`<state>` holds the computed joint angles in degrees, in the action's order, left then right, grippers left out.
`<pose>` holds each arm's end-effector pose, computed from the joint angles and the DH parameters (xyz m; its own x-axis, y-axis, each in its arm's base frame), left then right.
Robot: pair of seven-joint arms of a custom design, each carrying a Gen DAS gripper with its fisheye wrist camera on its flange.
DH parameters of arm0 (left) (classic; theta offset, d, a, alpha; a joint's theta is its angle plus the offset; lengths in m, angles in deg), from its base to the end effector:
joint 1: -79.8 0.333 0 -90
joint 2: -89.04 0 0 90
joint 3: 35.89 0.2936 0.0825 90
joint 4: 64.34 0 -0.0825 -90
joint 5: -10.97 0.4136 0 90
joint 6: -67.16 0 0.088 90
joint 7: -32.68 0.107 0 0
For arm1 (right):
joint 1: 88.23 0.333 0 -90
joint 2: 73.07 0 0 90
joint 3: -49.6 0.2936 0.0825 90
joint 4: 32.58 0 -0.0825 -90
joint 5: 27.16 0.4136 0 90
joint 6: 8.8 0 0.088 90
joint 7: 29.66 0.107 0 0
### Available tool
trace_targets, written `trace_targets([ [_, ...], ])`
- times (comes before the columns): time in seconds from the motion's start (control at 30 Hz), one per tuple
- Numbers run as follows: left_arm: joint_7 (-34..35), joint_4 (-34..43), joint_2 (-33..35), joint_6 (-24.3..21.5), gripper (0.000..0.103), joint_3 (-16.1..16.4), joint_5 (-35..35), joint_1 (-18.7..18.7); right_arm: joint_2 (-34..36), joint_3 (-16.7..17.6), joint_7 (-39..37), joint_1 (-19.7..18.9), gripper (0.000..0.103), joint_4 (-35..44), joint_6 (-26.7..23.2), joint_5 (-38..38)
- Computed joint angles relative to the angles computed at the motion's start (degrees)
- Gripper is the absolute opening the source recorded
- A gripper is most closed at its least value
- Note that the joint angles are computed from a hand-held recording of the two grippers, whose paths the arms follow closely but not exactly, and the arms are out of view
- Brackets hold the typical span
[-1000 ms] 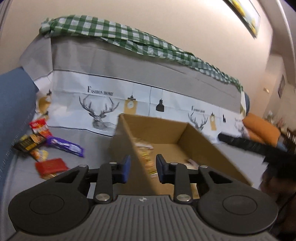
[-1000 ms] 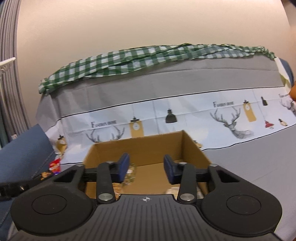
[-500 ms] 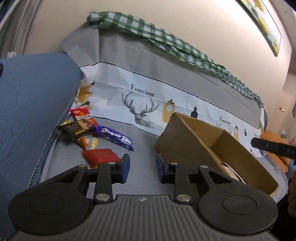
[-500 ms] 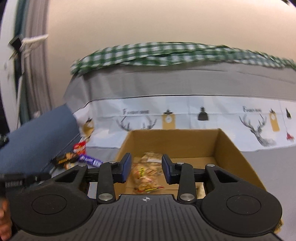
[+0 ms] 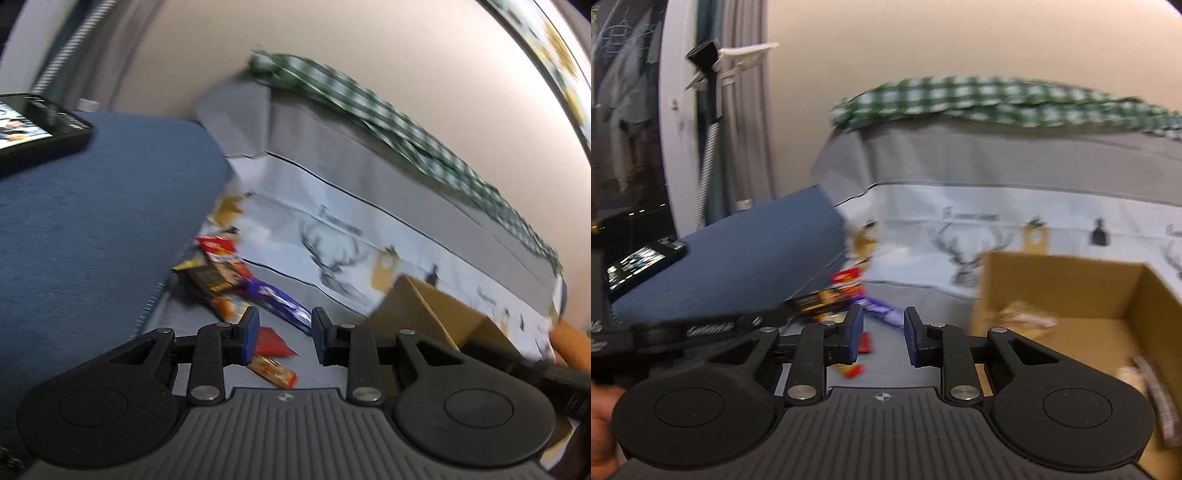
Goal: Organize snacks
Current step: 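Move both open tools back toward the snack pile, then grasp the small gold-wrapped cake with the right tool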
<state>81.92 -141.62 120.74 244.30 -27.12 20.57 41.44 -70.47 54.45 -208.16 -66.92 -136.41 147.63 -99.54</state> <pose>0.6484 -0.4220 0.5261 -0.2889 -0.8656 0.4089 -0.4977 -0.2290 -0.8366 0.5650 0.3167 0.5582 -0.0397 -0.9828 -0.1803 -0.3759 0.1819 -0.9086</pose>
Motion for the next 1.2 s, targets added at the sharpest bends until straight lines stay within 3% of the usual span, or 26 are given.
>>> trace_targets([
  [0.07,-4.4,-0.4,0.1,0.3,0.033,5.3,1.2,-3.6,3.4,0.2,-2.6,0.4,0.025,3.2,0.8,2.5],
  [0.17,-9.7,0.0,0.7,-0.2,0.033,10.2,3.1,-6.4,8.6,-0.8,-5.9,2.2,0.025,8.0,0.6,5.3],
  [0.33,-17.0,0.6,1.3,-1.9,0.033,14.3,7.4,-8.7,17.0,-3.3,-12.0,4.4,0.027,15.8,-0.9,11.4],
  [0.4,-17.6,1.6,1.7,-2.9,0.033,14.0,9.3,-8.4,20.5,-3.7,-15.4,4.4,0.029,18.9,-0.8,15.5],
  [0.53,-19.7,2.3,1.9,-4.0,0.033,13.4,12.9,-7.9,25.6,-5.4,-19.6,5.1,0.050,23.8,-0.6,20.1],
  [0.63,-20.9,2.8,2.0,-4.6,0.033,11.8,14.7,-6.5,29.3,-6.9,-22.4,5.6,0.057,27.7,-0.6,23.2],
  [0.77,-21.2,4.3,2.5,-6.2,0.033,9.1,17.2,-4.4,33.7,-6.4,-29.2,4.6,0.058,32.5,0.0,30.1],
  [0.87,-22.4,4.3,2.2,-6.6,0.033,7.7,19.5,-3.4,35.7,-4.5,-36.9,3.5,0.054,34.6,1.1,35.4],
  [0.93,-23.1,4.4,2.1,-6.9,0.033,6.6,20.8,-2.5,36.0,-4.0,-41.1,3.4,0.022,34.9,1.1,37.8],
  [1.2,-25.0,4.3,1.6,-7.5,0.033,3.6,24.0,-0.3,30.1,-8.9,-41.4,7.5,0.019,26.5,2.3,39.8],
])
